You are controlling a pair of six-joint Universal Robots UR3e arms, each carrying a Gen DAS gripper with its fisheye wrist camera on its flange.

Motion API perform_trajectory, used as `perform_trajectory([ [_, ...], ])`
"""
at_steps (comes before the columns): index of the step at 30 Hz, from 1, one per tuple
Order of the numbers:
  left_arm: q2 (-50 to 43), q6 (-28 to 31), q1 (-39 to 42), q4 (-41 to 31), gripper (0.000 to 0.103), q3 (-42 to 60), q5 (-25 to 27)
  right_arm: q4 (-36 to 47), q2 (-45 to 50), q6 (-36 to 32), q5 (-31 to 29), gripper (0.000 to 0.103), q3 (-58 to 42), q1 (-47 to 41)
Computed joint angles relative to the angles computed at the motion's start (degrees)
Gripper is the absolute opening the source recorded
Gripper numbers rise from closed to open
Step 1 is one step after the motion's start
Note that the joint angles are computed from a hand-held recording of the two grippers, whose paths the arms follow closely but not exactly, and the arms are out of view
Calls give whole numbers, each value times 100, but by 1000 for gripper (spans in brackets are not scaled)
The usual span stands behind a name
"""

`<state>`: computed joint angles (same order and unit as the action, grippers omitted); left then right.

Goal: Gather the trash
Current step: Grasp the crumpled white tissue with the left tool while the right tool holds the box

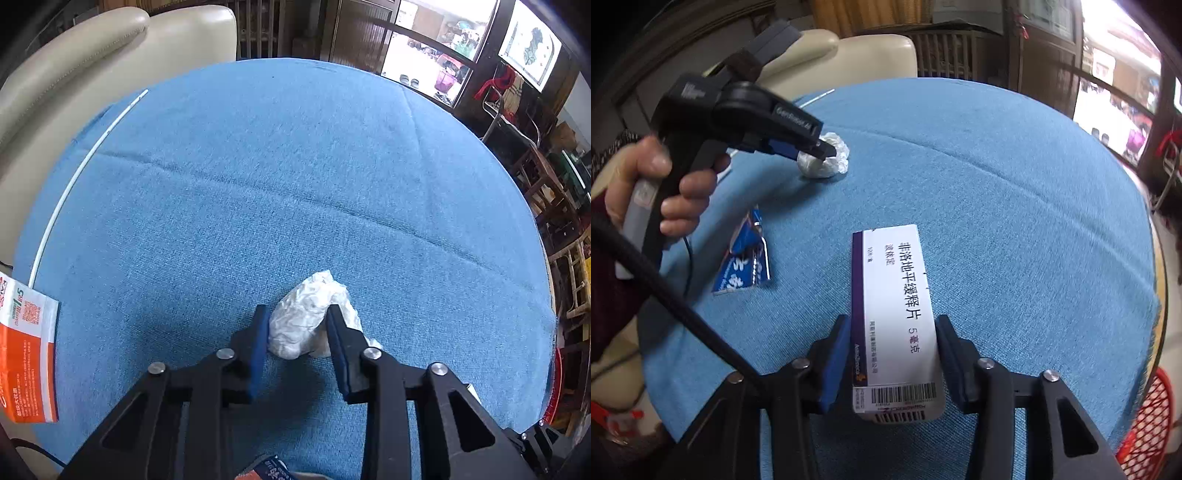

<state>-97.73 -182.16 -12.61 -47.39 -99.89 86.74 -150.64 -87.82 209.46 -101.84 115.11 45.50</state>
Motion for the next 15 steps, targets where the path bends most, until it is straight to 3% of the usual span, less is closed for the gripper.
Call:
perform_trajectory([
  [4,410,-135,-137,-132,26,-125,150,-15,-198,117,117,48,143,-16],
  [12,1541,-330,-1065,-199,26,-383,1378,135,-602,446,-216,48,217,270],
  [15,2000,-457,-1335,-343,26,-441,1617,205,-802,636,-261,48,307,337],
])
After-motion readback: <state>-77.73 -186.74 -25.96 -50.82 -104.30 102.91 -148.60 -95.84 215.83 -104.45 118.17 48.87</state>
